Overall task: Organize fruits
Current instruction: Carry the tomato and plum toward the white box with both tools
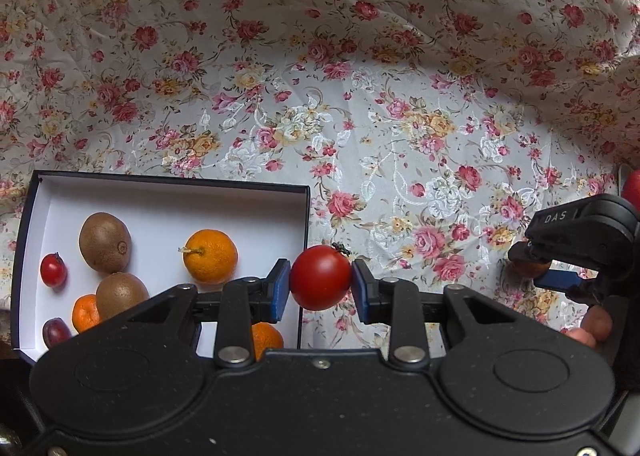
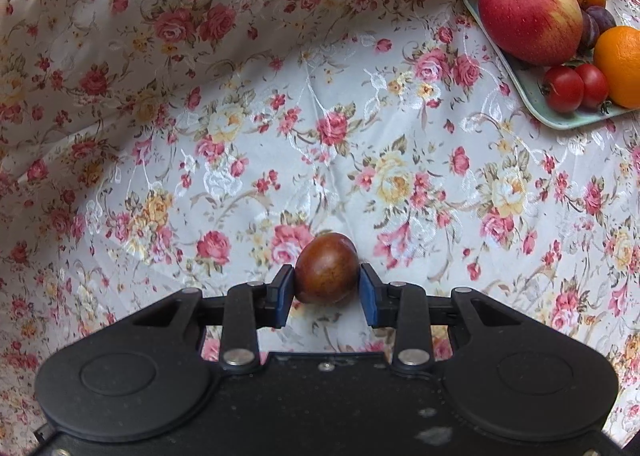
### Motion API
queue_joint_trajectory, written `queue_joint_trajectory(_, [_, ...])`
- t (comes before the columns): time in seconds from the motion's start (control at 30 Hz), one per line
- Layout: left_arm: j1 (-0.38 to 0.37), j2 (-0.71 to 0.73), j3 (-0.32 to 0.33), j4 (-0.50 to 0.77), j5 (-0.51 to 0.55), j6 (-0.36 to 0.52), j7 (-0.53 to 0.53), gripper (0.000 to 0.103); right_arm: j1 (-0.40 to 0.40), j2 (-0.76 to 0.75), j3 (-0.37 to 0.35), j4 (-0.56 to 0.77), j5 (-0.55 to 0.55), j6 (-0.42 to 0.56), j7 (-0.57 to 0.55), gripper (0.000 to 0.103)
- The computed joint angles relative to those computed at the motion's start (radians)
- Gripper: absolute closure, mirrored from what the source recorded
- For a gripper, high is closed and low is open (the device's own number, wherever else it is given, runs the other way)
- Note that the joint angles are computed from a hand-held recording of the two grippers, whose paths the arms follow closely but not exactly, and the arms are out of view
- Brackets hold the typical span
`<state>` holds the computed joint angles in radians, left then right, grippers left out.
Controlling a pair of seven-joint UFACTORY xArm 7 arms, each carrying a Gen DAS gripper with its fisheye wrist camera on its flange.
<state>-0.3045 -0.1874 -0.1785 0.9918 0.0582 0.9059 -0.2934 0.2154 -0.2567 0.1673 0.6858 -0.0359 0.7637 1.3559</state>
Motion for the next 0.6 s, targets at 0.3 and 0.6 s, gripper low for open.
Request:
queue_joint_trajectory(0.3, [-0.006,-0.118,0.0,-0.093,-0.027,0.003,0.031,0.062,0.059,-0.095,0.045,-0.016,0.032,0.115,0.013,0.069])
queue_joint_trajectory(0.6, [0.001,-0.216,-0.002,-0.164,-0.047,0.015,0.031,0.062,0.133,-0.201,0.098,-0.034,0.059,0.197,0.015,0.087])
